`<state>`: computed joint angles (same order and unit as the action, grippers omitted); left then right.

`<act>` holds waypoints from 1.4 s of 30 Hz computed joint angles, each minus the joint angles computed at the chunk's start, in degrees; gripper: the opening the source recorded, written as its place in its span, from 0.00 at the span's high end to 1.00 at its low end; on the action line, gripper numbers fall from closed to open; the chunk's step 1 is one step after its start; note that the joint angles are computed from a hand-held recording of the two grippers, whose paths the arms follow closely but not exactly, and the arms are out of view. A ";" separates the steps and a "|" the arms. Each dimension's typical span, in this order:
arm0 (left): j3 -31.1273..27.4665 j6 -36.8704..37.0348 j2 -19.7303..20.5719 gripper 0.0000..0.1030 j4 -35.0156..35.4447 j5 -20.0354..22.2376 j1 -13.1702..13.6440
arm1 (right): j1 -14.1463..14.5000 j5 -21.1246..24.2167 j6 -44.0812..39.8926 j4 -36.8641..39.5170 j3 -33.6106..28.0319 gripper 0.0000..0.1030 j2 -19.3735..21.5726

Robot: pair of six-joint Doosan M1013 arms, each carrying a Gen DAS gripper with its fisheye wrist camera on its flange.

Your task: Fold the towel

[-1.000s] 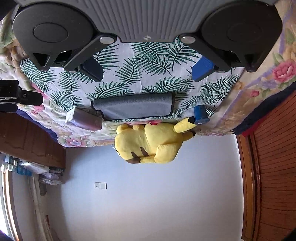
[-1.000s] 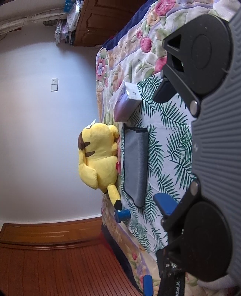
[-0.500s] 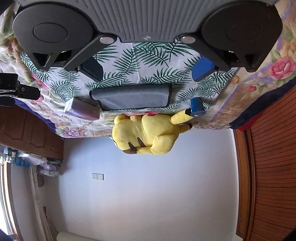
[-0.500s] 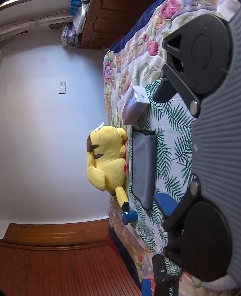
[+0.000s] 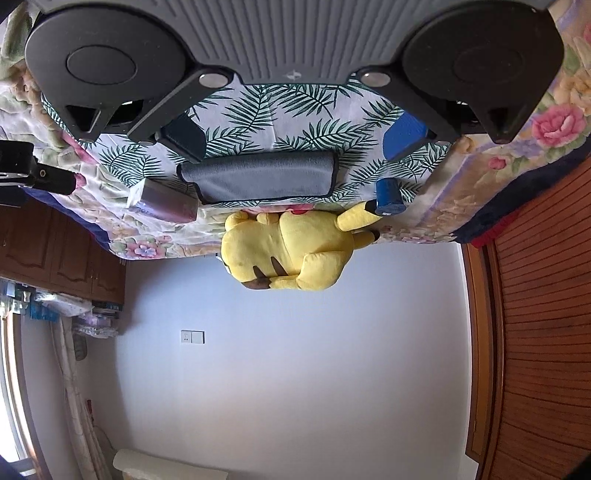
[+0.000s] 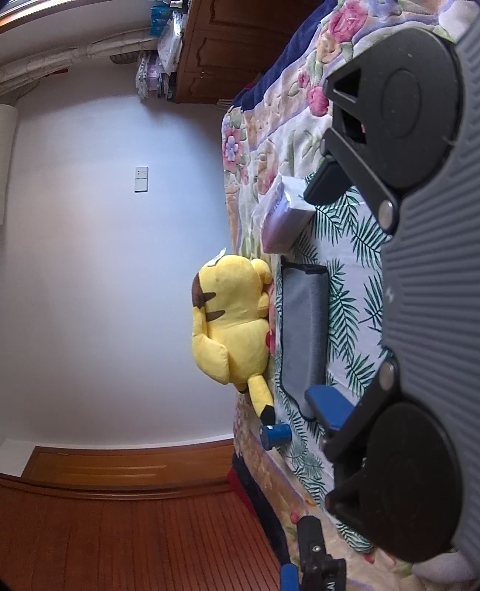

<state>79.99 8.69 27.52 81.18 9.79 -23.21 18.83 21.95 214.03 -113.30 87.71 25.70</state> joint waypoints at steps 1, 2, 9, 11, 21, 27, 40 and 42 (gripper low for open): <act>0.02 -0.55 0.01 0.00 0.65 0.10 -0.03 | 0.00 0.24 0.83 -0.82 0.13 0.00 -0.05; -0.05 -0.59 0.06 0.00 0.82 0.13 -0.02 | 0.02 0.42 1.37 -1.35 0.23 0.00 -0.08; 0.18 -2.53 0.03 0.00 2.95 -0.03 -0.01 | 0.11 0.68 1.10 -1.38 0.21 0.00 -0.02; 0.26 -3.16 0.01 0.00 3.86 0.08 -0.04 | 0.09 0.66 1.02 -1.37 0.21 0.00 -0.02; 0.30 -3.21 0.01 0.00 4.12 0.25 -0.13 | 0.14 0.73 1.07 -1.31 0.15 0.00 0.03; 0.31 -3.28 0.01 0.00 4.22 0.23 -0.12 | 0.16 0.75 0.98 -1.22 0.12 0.00 0.04; 0.39 -3.55 0.00 0.00 4.64 0.22 -0.07 | 0.14 0.92 1.08 -1.40 0.19 0.00 0.02; 0.39 -3.55 0.00 0.00 4.64 0.22 -0.07 | 0.13 0.94 1.16 -1.46 0.21 0.00 0.00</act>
<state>80.39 5.13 27.52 85.82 10.01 -23.28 18.96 22.89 215.19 -114.76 87.91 25.70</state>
